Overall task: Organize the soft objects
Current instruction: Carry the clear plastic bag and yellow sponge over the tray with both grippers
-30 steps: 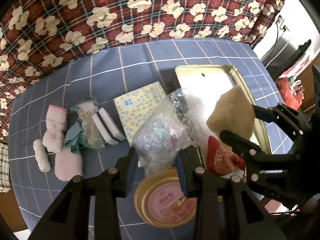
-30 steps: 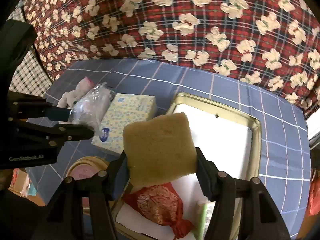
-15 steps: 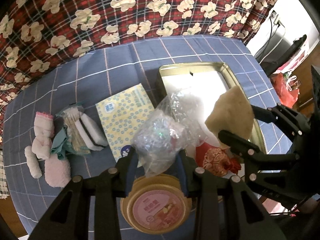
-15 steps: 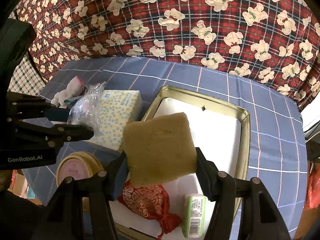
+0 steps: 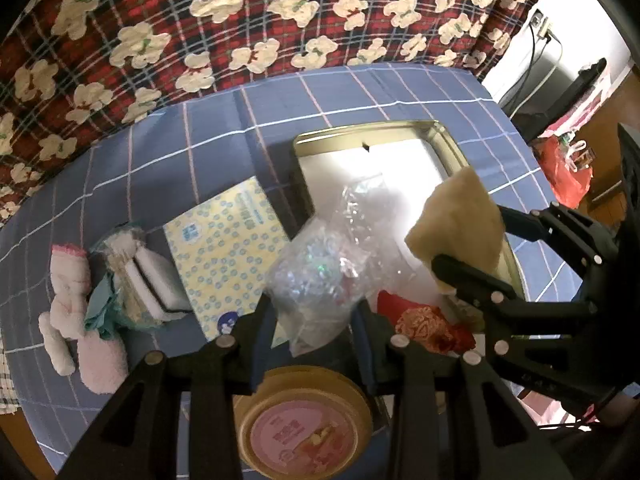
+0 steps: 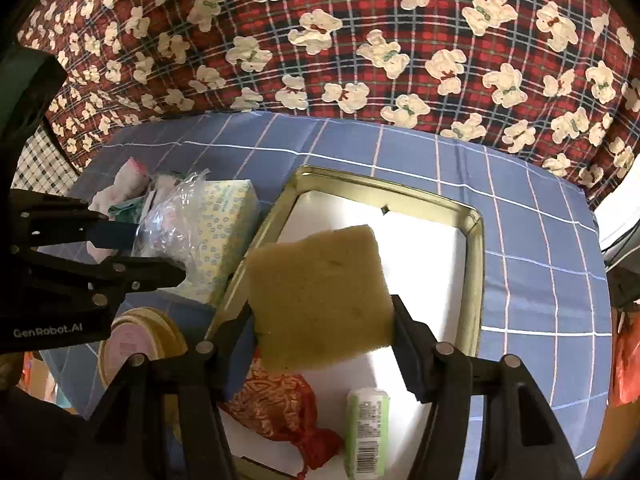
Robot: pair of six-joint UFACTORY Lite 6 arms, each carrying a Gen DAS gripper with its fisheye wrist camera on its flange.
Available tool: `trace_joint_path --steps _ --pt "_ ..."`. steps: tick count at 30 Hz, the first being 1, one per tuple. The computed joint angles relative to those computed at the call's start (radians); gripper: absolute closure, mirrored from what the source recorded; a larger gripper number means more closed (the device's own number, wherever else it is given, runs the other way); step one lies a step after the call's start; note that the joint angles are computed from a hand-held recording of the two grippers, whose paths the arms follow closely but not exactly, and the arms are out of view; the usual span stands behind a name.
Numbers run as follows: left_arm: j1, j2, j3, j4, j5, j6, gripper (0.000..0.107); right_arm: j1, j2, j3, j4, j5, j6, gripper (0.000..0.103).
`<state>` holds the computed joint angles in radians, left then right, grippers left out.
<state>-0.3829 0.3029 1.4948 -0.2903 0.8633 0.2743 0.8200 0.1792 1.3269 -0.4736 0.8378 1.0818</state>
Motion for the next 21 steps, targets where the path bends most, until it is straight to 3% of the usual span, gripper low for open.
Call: trace_joint_path --steps 21 --pt "-0.079 0.117 0.102 0.004 0.009 0.005 0.072 -0.074 -0.055 -0.104 0.022 0.009 0.008 0.04"
